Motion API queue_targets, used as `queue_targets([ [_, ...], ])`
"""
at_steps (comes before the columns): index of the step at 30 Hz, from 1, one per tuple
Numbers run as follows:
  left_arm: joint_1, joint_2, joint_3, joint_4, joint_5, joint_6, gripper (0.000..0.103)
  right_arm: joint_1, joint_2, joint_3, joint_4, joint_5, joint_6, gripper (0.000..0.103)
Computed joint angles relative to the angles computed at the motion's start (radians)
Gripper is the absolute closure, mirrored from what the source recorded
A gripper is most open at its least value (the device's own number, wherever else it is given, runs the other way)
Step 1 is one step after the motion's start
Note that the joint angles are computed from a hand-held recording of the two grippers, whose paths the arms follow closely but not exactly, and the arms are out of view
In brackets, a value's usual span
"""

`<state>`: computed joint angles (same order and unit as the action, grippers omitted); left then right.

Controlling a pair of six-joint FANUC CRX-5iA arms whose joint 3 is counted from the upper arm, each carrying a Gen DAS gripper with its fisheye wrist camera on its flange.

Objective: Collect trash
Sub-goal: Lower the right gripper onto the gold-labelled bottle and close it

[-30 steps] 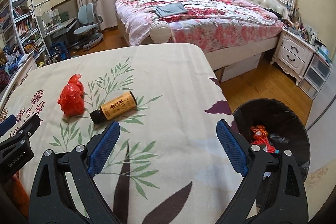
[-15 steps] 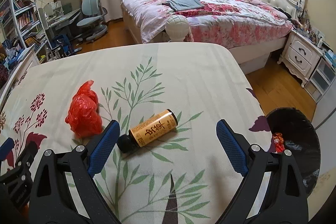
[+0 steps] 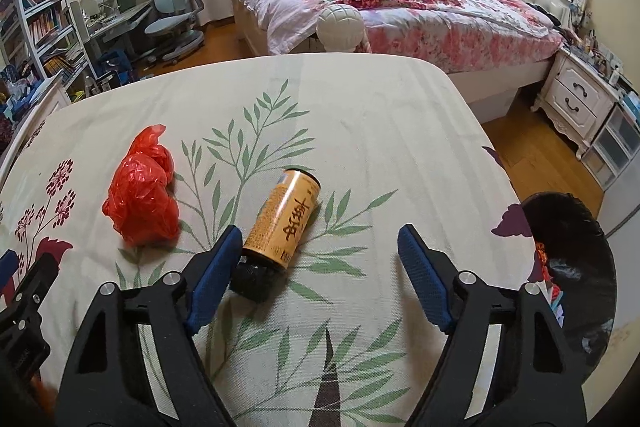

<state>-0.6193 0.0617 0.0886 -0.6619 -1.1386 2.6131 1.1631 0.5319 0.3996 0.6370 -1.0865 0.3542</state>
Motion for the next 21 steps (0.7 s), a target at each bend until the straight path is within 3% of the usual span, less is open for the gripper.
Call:
queue_targets([
  [6,0.0,0.002,-0.001,-0.001,0.005,-0.004,0.014,-0.004,0.002,0.0,0.005,0.025,0.021,0.036],
  [11,-0.001,0.013,0.005,-0.001,0.015,-0.013,0.014,-0.012,0.012,0.024,-0.026,0.042,0.072,0.053],
  [15,-0.003,0.022,0.012,0.007,0.034,-0.024,0.014,-0.017,0.007,0.02,-0.045,0.055,0.104,0.076],
  [21,-0.02,0.047,0.04,0.01,0.06,-0.048,0.014,-0.03,-0.013,-0.011,-0.039,0.058,0.11,0.079],
])
